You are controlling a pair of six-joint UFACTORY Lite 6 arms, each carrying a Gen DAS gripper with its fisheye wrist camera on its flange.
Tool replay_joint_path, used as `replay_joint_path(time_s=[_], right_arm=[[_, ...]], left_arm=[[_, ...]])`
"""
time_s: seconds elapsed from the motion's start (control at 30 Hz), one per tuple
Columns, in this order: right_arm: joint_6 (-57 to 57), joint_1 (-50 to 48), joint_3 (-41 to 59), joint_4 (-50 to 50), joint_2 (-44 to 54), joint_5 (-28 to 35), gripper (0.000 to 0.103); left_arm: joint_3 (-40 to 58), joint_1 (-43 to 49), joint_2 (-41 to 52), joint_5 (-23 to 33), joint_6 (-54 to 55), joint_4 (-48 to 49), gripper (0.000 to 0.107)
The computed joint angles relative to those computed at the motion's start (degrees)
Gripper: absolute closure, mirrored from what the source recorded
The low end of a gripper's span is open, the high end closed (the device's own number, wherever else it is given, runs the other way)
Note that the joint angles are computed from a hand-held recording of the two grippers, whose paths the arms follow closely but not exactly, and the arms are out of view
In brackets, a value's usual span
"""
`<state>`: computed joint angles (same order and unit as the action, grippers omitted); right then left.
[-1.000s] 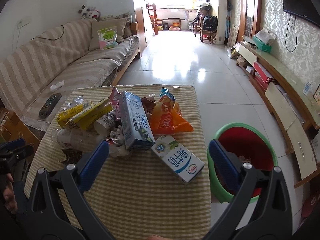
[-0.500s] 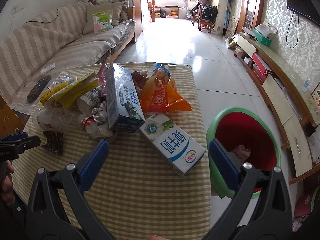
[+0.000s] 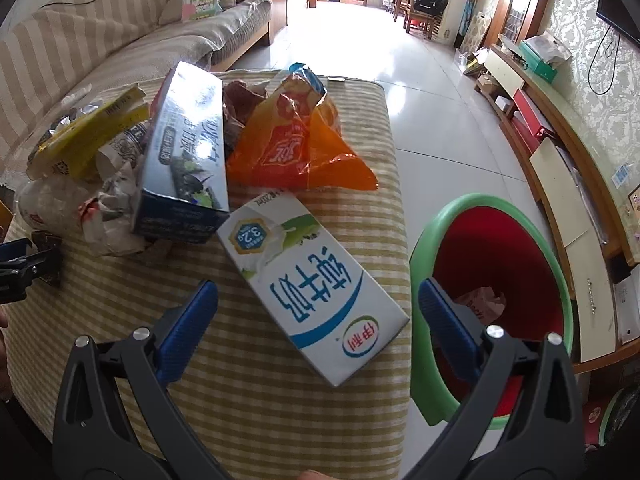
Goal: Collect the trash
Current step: 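Move both grippers back to the table toward the brown carton and milk carton, then grasp the torn brown carton with the left gripper while the right grasps the white milk carton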
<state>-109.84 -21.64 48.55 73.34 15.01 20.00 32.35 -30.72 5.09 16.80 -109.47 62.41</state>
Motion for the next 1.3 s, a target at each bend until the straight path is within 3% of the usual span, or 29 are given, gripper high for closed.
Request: replay_joint_path(time_s=[0.23, 0.33, 0.37, 0.63, 1.03, 1.3], right_arm=[[-5.17, 1.99, 2.27, 1.97, 4.45, -0.34, 0.006], [-6.05, 2.54, 1.52, 2.56, 4.12, -1.08, 0.016], [-6.62, 2.29, 1.17, 2.78, 3.72, -0.7, 0.025], [-0.45, 0.7, -0.59, -3.72, 0.54, 1.99, 0.045], [6.82, -5.02, -7.07, -12.61, -12.03, 10.22, 0.048], [12.62, -8.88, -7.75, -18.68, -21.69, 19.16, 0.049]], left_arm=[[-1.12, -0.1, -0.65, 0.46, -2.3, 2.07, 0.025], [-2.21, 1.12, -1.96, -0.58, -2.49, 3.73, 0.029], [-2.52, 0.87, -2.45, -0.48, -2.62, 3.9, 0.032], [-3.28, -0.41, -4.76, -0.57, 1.0, 0.09, 0.032], [-10.18, -7.67, -20.53, 7.64, 8.64, -12.52, 0.032], [-13.01, -13.39, -33.87, 16.93, 11.25, -18.23, 0.032]])
